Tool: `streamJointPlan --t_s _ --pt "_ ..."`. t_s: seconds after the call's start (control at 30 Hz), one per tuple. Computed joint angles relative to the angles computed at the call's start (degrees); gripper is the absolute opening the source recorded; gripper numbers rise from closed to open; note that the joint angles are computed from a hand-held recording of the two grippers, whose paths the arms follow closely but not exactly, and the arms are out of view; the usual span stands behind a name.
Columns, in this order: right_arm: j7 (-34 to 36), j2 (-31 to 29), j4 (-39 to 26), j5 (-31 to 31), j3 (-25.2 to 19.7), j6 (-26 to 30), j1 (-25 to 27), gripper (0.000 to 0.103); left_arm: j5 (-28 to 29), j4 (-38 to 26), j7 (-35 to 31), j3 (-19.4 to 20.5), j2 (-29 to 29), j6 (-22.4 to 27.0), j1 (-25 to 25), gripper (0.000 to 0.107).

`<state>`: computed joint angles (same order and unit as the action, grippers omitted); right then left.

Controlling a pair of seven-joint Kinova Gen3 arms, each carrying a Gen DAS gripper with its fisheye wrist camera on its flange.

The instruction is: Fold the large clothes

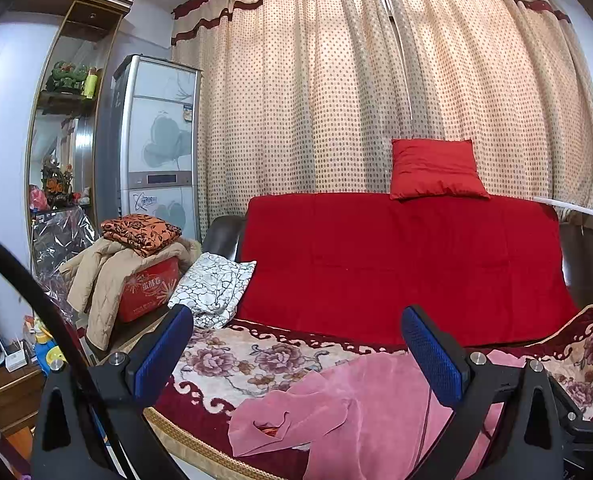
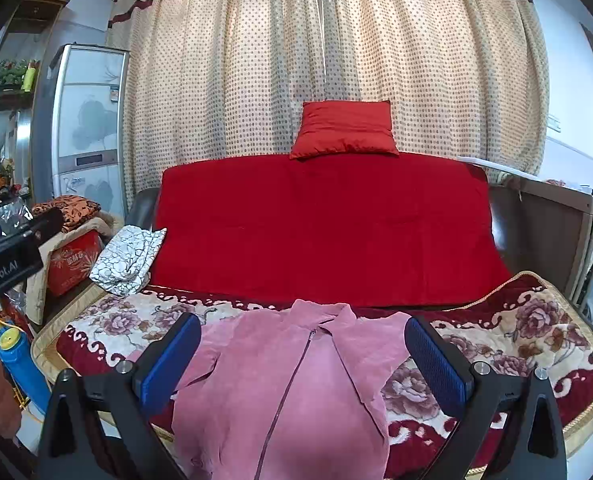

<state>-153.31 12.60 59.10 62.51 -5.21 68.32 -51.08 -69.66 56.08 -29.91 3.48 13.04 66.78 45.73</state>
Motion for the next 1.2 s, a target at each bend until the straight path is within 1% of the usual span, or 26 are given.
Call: streamJointPlan --t_s 0.03,0.1,0.17,0.27,0.4,0.73,1.2 --pt "-0.1 -0.1 -0.2 0.0 -0.5 0.5 0.1 0.103 0.1 -0.2 -0.1 0.0 0.0 0.0 -0.1 0.103" --pt "1.3 0.6 -3.2 0.1 0.0 2.3 -1.4 0.103 0.1 -0.5 -0.2 -0.1 0.2 0.3 0.0 0.103" --pt "1.3 1.1 -4.0 -0.1 0.5 2.8 -2.1 0.103 0.3 -0.7 -0.5 -0.1 0.4 0.3 0.1 0.103" --pt "3.3 1.2 -7.0 -1.1 0.5 4.7 -2.9 0.103 0.6 -1.4 -1.0 -0.3 0.8 0.5 0.2 0.103" --pt "4.3 1.5 -8.6 -1.6 1.3 5.3 -3.7 0.103 1.3 -1.6 -1.8 -0.7 0.7 0.3 0.2 0.103" --pt "3.1 1.2 -7.9 -1.7 1.6 5.5 -4.2 0.103 2.1 -2.1 -2.6 -0.9 0.7 0.2 0.2 0.103" --pt "4.2 2.9 -10.3 -2.8 2.9 6.0 -4.5 0.103 2.9 -2.3 -3.3 -1.1 1.1 -0.1 -0.3 0.103"
